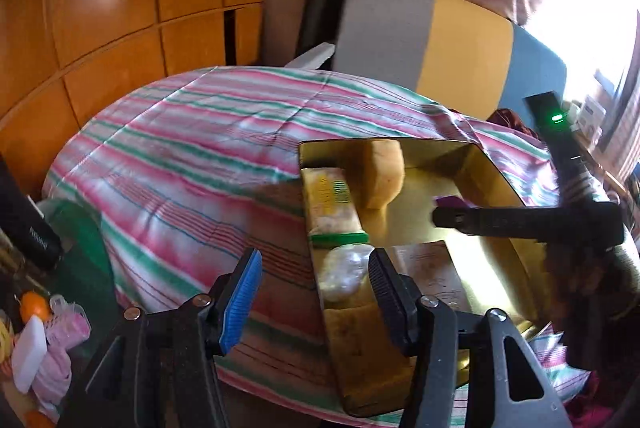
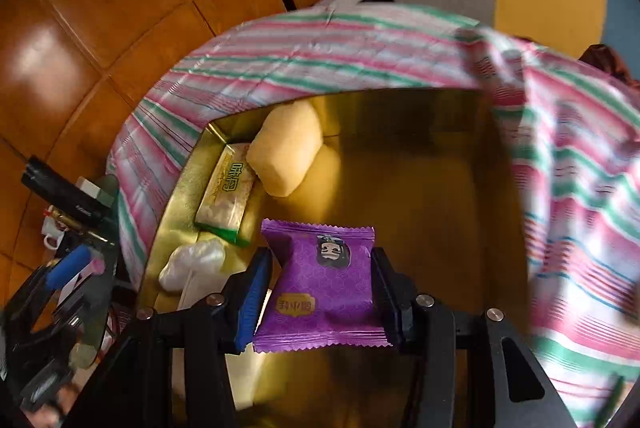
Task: Organize objects
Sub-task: 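Carry the purple snack packet into the gold tray and open the right gripper, then grasp the white knitted roll with the left gripper and lift it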
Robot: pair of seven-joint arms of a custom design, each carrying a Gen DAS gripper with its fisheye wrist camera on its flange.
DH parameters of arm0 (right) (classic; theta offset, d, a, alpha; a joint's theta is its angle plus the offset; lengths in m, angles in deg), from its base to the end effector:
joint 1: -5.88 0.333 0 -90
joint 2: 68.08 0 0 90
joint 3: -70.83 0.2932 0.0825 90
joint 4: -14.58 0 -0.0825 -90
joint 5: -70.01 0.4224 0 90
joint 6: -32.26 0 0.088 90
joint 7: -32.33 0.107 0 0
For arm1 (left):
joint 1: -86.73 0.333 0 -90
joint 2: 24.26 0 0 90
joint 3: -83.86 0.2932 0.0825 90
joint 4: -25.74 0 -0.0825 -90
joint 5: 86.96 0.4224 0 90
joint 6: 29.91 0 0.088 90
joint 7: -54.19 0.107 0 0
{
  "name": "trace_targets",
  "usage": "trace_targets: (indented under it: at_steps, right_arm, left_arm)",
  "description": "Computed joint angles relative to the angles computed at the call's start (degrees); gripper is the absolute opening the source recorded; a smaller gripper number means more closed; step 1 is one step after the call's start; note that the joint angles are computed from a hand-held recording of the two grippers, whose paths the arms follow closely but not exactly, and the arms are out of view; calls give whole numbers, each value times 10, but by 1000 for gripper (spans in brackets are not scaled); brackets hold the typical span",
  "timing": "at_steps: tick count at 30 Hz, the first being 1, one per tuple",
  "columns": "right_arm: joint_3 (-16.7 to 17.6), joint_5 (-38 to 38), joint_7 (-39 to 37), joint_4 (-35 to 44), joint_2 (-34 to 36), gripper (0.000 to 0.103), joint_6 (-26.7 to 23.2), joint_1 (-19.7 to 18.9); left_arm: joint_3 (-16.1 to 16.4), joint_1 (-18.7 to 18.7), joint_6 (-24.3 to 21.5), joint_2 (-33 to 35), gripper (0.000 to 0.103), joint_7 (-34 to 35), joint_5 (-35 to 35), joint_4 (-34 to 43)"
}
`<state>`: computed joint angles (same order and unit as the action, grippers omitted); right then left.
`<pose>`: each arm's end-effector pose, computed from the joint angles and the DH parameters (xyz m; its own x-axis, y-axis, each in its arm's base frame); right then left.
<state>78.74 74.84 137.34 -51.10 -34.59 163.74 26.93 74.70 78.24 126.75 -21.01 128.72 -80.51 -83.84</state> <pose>0.7064 0.3574 0.5059 0.2267 -0.9296 -0.2905 -0.8796 -0.0673 -0.4709 0.6260 -0.2018 0.5172 -0.1555 -0.9835 0.0925 -0.7232 0.0496 -0.6889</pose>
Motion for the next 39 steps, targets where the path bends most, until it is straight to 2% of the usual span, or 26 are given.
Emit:
trace_targets:
  at_steps: [4, 7, 9, 10, 14, 20, 24, 30, 34, 37, 39]
  right_arm:
    - [-6, -13, 21, 149, 108, 52, -53, 23]
    - [-3, 3, 28, 205, 151, 53, -61, 25]
    - [14, 31, 15, 204, 154, 60, -53, 15]
    - [26, 52, 3, 175, 139, 64, -33, 5]
    - [29, 75, -9, 51, 60, 65, 39, -8]
    - [19, 68, -7, -140, -80, 75, 137, -19]
    - [15, 81, -7, -254, -169, 82, 185, -39]
    - [-19, 73, 27, -403, -295, 82, 217, -56]
    - [-50, 10, 91, -488, -373, 82, 221, -73]
    - [-65, -56, 163, -547, -430, 91, 220, -102]
    - [-74, -93, 213, -583, -464, 91, 222, -128]
  left_arm:
    - [1, 3, 4, 2, 56, 9, -18, -2]
    - [0, 3, -2, 6, 56, 19, -31, 0]
    - [0, 2, -3, 8, 56, 20, -31, 1]
    - [0, 1, -2, 8, 56, 20, -30, 0]
    - [-2, -1, 0, 7, 56, 27, -37, -2]
    - [-7, -7, -6, 5, 56, 39, -51, -1]
    - [-14, -11, 8, -4, 56, 69, -71, -7]
    - [-24, -26, 4, 5, 56, 109, -86, 17]
    - [-34, -40, -7, 22, 56, 155, -103, 50]
    - [-46, -54, -28, 48, 56, 201, -125, 92]
    - [-53, -66, -49, 71, 58, 223, -132, 126]
